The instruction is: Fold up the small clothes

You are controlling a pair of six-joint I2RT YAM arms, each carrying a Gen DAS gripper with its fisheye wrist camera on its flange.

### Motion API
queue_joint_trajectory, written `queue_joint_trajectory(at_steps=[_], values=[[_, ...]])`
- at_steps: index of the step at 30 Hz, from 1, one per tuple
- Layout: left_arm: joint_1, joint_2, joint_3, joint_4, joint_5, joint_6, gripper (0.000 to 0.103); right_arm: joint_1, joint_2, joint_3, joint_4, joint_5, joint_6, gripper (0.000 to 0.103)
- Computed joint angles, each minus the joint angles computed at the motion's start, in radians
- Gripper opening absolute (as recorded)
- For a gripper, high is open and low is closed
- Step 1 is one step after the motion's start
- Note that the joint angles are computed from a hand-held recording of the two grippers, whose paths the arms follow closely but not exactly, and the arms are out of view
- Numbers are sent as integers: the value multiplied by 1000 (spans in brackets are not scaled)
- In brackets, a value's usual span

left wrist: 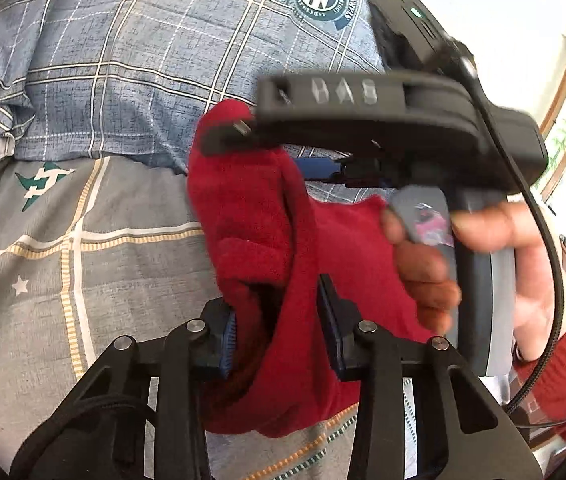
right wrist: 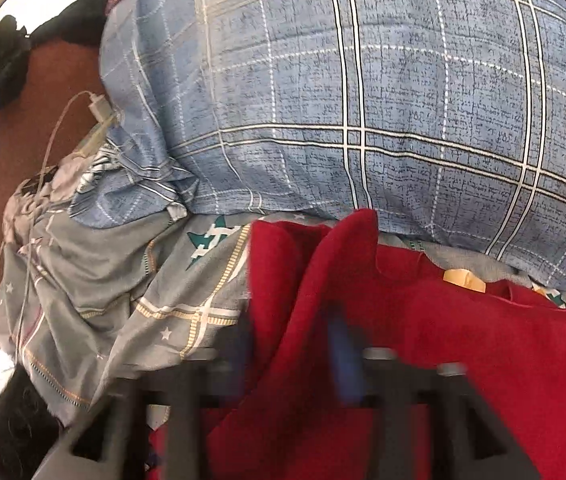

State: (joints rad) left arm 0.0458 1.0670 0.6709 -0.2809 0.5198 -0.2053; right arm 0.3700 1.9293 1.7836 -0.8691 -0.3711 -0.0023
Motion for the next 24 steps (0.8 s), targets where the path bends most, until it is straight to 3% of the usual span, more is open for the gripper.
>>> queue_joint_trajectory(at_steps=[1, 4, 6, 7, 10, 16, 24], values=[[-4, -1, 0, 1, -6, 1, 35, 2, 3, 8, -2, -1, 5, 80], [-8, -13, -3, -11, -17, 6, 35, 36, 61, 83, -62, 42, 0, 81], [-25, -22, -5, -25, -53, 7, 35, 63, 89, 105, -85, 102, -13, 64], [-39, -16, 2, -28, -75, 2, 35, 73, 85, 92, -75, 131, -27, 39], [-70, -12, 11, -43, -135, -6, 35, 79, 24, -12, 8, 176, -53, 27], [-135, -45, 31, -112, -252, -46, 35, 55, -61, -119, 86, 170, -83, 25], [-249, -75, 111, -166, -250, -107, 32, -6, -149, -149, 69, 133, -144, 24]])
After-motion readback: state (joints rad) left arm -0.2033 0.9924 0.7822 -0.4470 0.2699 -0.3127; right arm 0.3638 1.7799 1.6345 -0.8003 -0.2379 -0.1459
